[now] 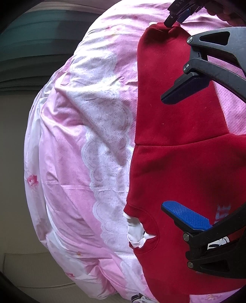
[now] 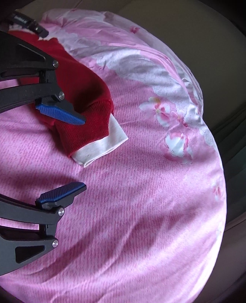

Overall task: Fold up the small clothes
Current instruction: 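Move the right tool to the sweatshirt's sleeve cuff and close on it, then lift the sleeve with the right tool and lay it across the sweatshirt body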

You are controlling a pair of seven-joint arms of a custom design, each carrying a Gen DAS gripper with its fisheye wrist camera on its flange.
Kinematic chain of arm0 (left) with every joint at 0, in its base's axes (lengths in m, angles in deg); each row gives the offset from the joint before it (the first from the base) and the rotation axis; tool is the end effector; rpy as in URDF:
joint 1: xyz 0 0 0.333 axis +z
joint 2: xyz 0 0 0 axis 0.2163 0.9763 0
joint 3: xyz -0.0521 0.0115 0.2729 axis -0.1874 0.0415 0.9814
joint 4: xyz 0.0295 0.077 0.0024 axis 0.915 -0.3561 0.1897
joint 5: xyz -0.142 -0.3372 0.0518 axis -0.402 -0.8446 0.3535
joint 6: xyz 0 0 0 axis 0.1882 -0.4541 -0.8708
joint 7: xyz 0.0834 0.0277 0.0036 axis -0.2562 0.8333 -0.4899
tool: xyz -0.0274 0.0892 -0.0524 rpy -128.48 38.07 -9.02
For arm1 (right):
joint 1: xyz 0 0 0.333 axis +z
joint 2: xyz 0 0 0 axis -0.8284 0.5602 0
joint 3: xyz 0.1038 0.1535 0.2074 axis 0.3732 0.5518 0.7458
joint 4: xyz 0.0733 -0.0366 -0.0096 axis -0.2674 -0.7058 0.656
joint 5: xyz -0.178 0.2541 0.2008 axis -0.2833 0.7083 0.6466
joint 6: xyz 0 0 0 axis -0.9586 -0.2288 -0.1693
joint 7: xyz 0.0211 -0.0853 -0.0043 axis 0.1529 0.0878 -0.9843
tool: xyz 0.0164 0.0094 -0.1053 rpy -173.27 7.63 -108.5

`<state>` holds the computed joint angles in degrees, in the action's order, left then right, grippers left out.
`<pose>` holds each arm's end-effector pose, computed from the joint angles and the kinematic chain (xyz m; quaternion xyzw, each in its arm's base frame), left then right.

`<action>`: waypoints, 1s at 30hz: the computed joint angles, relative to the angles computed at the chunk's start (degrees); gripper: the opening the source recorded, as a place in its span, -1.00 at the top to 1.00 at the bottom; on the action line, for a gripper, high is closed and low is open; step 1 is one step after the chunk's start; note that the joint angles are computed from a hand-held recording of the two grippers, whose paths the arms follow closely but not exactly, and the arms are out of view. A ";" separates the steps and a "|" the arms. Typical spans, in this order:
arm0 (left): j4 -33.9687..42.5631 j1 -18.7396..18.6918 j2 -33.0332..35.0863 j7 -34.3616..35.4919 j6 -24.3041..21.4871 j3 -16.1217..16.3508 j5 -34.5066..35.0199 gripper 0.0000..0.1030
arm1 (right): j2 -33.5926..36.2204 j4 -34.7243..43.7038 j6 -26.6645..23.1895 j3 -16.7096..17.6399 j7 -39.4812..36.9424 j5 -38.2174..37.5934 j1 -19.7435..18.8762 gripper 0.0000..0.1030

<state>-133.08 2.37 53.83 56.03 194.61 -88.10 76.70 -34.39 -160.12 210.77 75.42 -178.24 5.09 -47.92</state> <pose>0.7317 -0.1861 0.4369 -0.4977 0.7691 -0.3254 0.2344 0.5642 0.0751 0.3767 -0.2143 0.8903 -0.2442 0.3192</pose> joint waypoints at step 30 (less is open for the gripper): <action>0.43 11.63 -3.97 5.38 -2.16 -1.01 -6.34 -1.00 | 1.36 13.98 -9.56 4.50 -10.06 -0.85 6.59 0.76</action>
